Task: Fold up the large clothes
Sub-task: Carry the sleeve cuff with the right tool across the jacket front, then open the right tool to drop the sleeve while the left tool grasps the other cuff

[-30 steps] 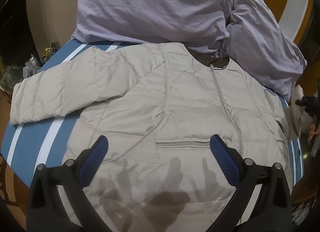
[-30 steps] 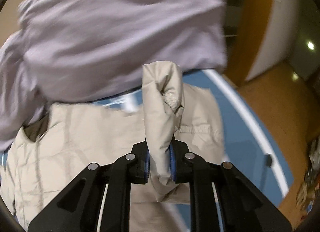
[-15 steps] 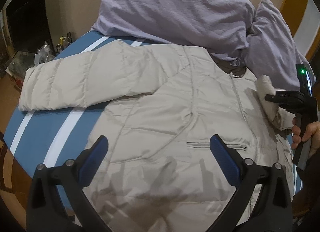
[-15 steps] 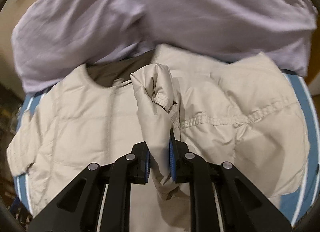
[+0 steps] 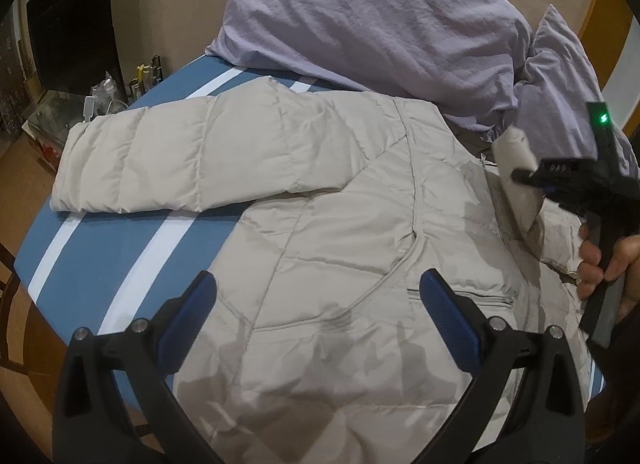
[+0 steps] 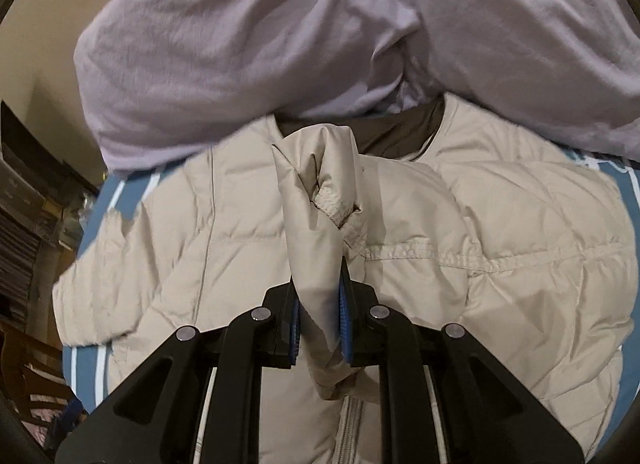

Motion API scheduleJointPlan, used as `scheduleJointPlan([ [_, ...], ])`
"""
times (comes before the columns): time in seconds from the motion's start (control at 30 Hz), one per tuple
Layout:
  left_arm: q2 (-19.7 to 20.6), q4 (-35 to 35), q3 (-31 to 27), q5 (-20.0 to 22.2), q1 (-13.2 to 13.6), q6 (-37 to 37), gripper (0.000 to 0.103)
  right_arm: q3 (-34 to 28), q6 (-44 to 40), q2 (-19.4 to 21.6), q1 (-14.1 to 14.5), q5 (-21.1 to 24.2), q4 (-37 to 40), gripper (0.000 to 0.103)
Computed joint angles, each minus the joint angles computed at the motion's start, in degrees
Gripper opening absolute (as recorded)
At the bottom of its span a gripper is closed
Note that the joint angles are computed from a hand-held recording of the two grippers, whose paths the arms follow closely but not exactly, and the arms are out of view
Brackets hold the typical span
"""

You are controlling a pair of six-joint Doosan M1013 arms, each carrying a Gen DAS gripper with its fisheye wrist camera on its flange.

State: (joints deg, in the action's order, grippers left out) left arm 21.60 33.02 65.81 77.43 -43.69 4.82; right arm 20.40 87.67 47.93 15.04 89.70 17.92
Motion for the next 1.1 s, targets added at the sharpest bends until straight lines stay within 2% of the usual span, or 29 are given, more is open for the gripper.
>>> scheduleJointPlan([
  [0.2,-0.1,-0.05,0.09,-0.37,0.2,0.81,0.101,6.81,-2.66,-2.66,0.58,-1.97,-0.93,0.022],
  [0.33,-0.18,0.1,0.12,-0.44,0.25,1.02,0.101,5.93,-2.33,-2.82,-0.48,-1.47,3.38,0.042],
  [0.37,-0.23,0.2,0.19,-0.44,0.24,0.94,0.101,6.72,-2.12,-3.47,-0.8,-3.0,3.8,0.048],
  [0.43,-0.42,0.44,0.42,-0.32,0.21,0.56,0.101,8.73,-1.8,-4.88,-1.31,-6.36,3.76,0.052],
  [0.53,-0.81,0.74,0.98,0.08,0.29,-0.27,0.101,10.52,0.13,-6.0,-1.75,-10.04,-0.16,0.058],
  [0.7,-1.5,1.13,2.0,1.61,0.82,-2.08,0.101,10.67,4.07,-5.29,-1.88,-9.13,-6.41,0.062],
  [0.77,-1.94,1.43,2.61,1.85,1.12,-2.96,0.101,12.09,4.02,-5.66,-1.46,-9.82,-7.99,0.072],
  [0.93,-3.31,1.94,4.57,2.4,2.25,-5.06,0.101,15.95,2.84,-6.6,0.29,-11.84,-12.55,0.089],
  [1.03,-4.07,1.81,5.82,3.73,3.17,-6.22,0.101,19.3,0.79,-7.73,1.99,-14.75,-18.34,0.095],
  [1.1,-4.47,1.82,6.46,4.88,3.68,-6.98,0.101,19.58,0.84,-7.63,2.04,-15.07,-18.73,0.098],
])
